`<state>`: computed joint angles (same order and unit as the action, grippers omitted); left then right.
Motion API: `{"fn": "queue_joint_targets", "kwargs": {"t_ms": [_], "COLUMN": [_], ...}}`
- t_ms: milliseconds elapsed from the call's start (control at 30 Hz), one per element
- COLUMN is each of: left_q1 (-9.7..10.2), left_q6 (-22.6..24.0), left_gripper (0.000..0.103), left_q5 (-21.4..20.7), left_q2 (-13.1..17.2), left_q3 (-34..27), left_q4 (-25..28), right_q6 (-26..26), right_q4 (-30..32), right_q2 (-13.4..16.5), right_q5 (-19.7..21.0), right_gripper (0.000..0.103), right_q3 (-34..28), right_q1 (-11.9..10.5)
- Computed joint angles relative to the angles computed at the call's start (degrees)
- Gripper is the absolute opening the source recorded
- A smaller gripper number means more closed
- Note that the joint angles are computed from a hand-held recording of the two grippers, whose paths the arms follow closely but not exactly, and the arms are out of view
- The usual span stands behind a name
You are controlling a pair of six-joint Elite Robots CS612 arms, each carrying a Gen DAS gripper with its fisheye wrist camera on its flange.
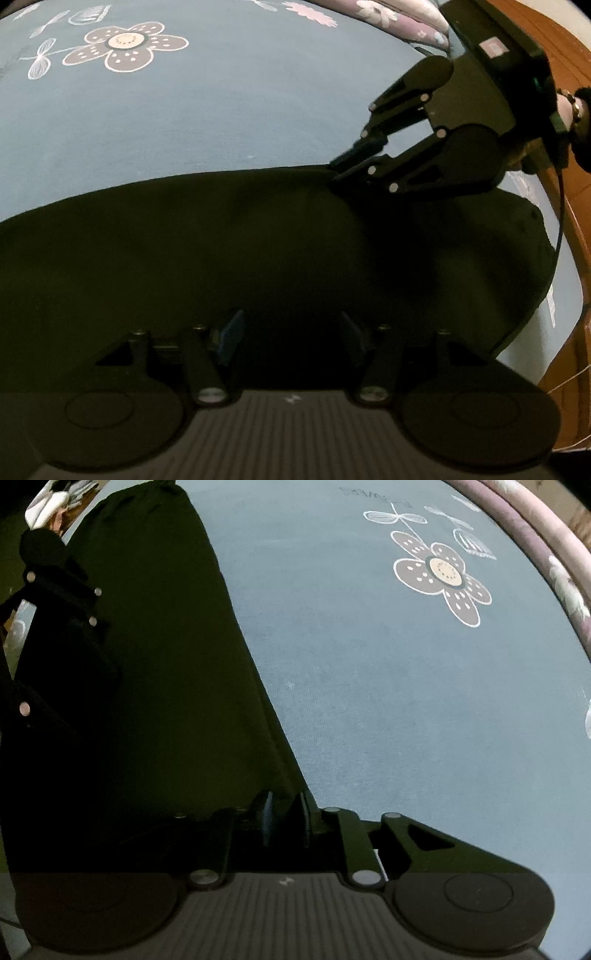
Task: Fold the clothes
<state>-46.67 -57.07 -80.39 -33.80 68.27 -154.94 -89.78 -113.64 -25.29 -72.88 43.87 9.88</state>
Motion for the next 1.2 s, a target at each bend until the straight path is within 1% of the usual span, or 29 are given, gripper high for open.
{"fn": "queue_joint_targets", "kwargs": {"t_ms": [100, 233, 267, 367, 433, 500, 567, 600, 633, 700, 800, 867, 900, 967, 1000, 1033, 1100, 1133, 1167, 1200], "left_q1": [-0.01, 0.08, 0.1, 0.03, -0.06, -0.12, -0.06, -0.02, 0.02, 0.09, 0.44, 0.89, 1.03, 1.38, 1.7, 2.03, 2.46, 2.44, 2.41, 2.3], "left_q6": [-0.38, -0.53, -0.38, 0.13, 0.26, 0.41, 0.48, 0.84, 1.2, 2.41, 4.62, 5.37, 6.22, 7.27, 7.23, 7.18, 6.04, 6.12, 6.19, 5.18], "left_gripper": [0.059, 0.059, 0.059, 0.06, 0.06, 0.06, 0.06, 0.06, 0.06, 0.06, 0.06, 0.06, 0.06, 0.061, 0.061, 0.061, 0.062, 0.058, 0.058, 0.058], "left_q5": [-0.01, -0.22, -0.51, -0.91, -1.07, -1.31, -1.88, -2.03, -2.18, -1.49, -0.2, 0.57, 1.74, 3.4, 3.32, 3.24, 3.86, 4.62, 5.39, 6.27], "left_q2": [0.22, 0.29, 0.27, 0.32, 0.47, 0.47, 0.34, 0.21, 0.08, -0.16, 0.29, 1.1, 1.61, 2.73, 3.55, 4.37, 5.19, 4.91, 4.63, 4.1], "left_q3": [-0.25, -0.66, -0.52, -0.44, -0.71, -0.85, -0.86, -0.72, -0.57, -0.31, -0.84, -1.91, -2.56, -3.78, -4.79, -5.82, -7.2, -6.65, -6.09, -5.69], "left_q4": [-0.14, -0.06, -0.82, -0.55, -0.07, 0.02, 0.01, -0.49, -0.99, -1.78, -3.38, -4.32, -4.97, -6.78, -6.81, -6.81, -2.75, -2.47, -2.19, -0.78], "right_q6": [-2.1, -2.2, -1.61, 0.7, 2.1, 3.47, 7.35, 9.54, 12.63, 20.55, 29.78, 34.18, 36.24, 39.65, 41.03, 42.12, 43.68, 44.23, 44.85, 45.74], "right_q4": [-1.11, -4.55, -5.44, -7.79, -8.5, -9.8, -11.46, -12.36, -13.17, -13.35, -10.58, -8.56, -7.49, -6.73, -6.18, -5.86, -5.55, -5.41, -5.24, -5.31], "right_q2": [-0.7, -2.2, -2.36, -2.13, -1.34, -1.87, -2.85, -3.36, -3.83, -4.87, -6.41, -7.61, -8.19, -9.87, -10.56, -11.22, -12.51, -12.96, -13.35, -13.7], "right_q5": [0.0, 1.29, 1.64, 2.38, 1.9, 1.23, 2.53, 3.29, 3.64, 3.17, 2.17, 1.16, 0.66, 0.42, 0.38, 0.35, 0.34, 0.27, 0.17, 0.24], "right_gripper": [0.003, 0.002, 0.002, 0.002, 0.003, 0.004, 0.011, 0.016, 0.019, 0.023, 0.025, 0.025, 0.025, 0.027, 0.031, 0.034, 0.034, 0.034, 0.034, 0.034], "right_q3": [1.39, 4.29, 4.73, 5.05, 4.23, 5.36, 6.62, 7.24, 7.55, 8.17, 9.57, 11.21, 12.03, 14.71, 15.83, 16.93, 19.07, 19.76, 20.36, 20.94], "right_q1": [0.02, -0.32, -0.41, -0.52, -0.32, -0.22, -0.63, -0.86, -1.06, -1.67, -2.76, -3.42, -3.75, -4.45, -4.73, -4.96, -5.44, -5.67, -5.88, -6.14]}}
